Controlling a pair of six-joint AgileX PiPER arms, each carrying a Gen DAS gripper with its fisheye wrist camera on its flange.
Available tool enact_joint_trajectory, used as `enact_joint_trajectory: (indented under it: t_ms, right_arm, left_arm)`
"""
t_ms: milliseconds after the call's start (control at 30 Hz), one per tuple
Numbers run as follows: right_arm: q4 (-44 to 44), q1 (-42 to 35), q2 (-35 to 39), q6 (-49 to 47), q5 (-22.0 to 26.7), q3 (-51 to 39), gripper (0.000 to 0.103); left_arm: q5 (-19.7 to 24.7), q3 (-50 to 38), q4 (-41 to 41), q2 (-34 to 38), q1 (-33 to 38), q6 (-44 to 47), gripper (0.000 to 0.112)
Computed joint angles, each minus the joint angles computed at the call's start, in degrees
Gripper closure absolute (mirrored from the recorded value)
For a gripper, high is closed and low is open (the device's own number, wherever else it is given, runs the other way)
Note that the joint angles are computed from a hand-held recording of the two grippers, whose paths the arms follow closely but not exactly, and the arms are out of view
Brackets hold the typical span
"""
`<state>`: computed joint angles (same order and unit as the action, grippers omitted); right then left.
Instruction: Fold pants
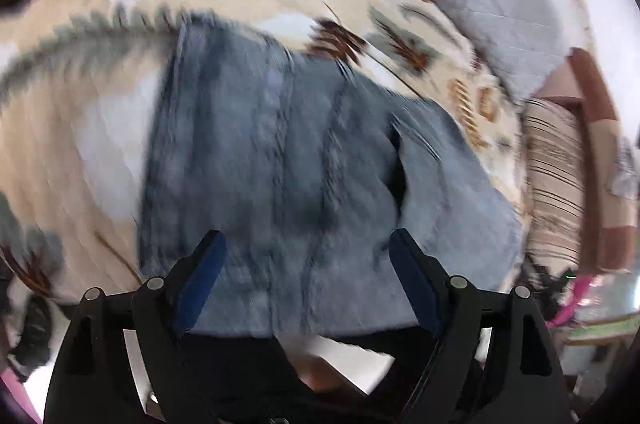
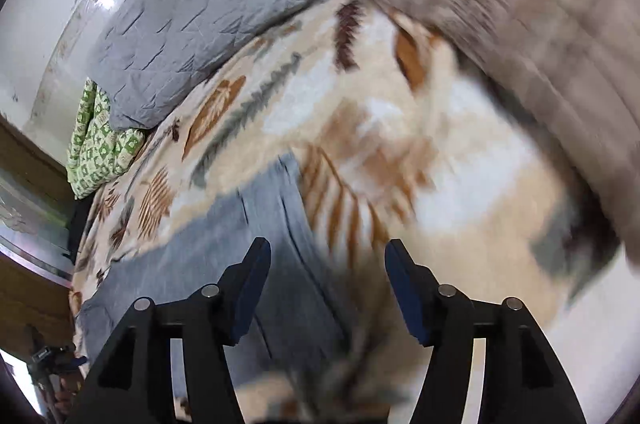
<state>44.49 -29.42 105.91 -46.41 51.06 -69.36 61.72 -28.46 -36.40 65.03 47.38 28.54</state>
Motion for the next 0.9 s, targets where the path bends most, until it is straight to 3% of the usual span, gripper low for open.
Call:
enact_joint_trajectory:
  t_ms: [233,300,500,600,667,700,800,900]
  right_arm:
    - [15.70,-8.94,0.91,-9.41,6.83,12.36,0.042]
    - [17.04,-9.63,-0.75,-10.05,6.36,15.76,0.041]
    - [22.36,-12.38,4.69,-8.63,13.48,18.75,0.041]
    - [27.14,-13.24,5.95,-9.66,14.53,20.17,0.042]
    - [27.97,-11.85,6.06,-10.10,13.05,19.04,0.055]
    - [26.80,-10.51,5.52,-9.38,11.13,18.22,0.092]
    - [25.88,-11.04,0.32,-11.48,11.88,18.19,0.093]
    - [20.92,-9.88,-6.59,-15.95,8.76,18.30,0.093]
  left_arm:
    - [-7.60,2.12,4.88,0.19,-12.08,-11.13,0.029]
    - [-8.64,2.52,6.08,-0.60,-14.22,-12.86,0.029]
    - [-9.05,2.86,5.87,-0.91,-14.35,-14.05,0.028]
    - [-8.15,3.08,5.21,-0.82,-12.25,-12.18,0.028]
    - [-7.26,3.38,4.95,-1.40,-10.49,-11.30,0.028]
    - [-6.85,3.29,5.07,-1.78,-10.25,-11.88,0.028]
    - [-6.39,3.26,5.88,-3.80,-10.94,-14.37,0.028]
    - [-10.27,4.03,9.42,-2.73,-15.45,-19.35,0.028]
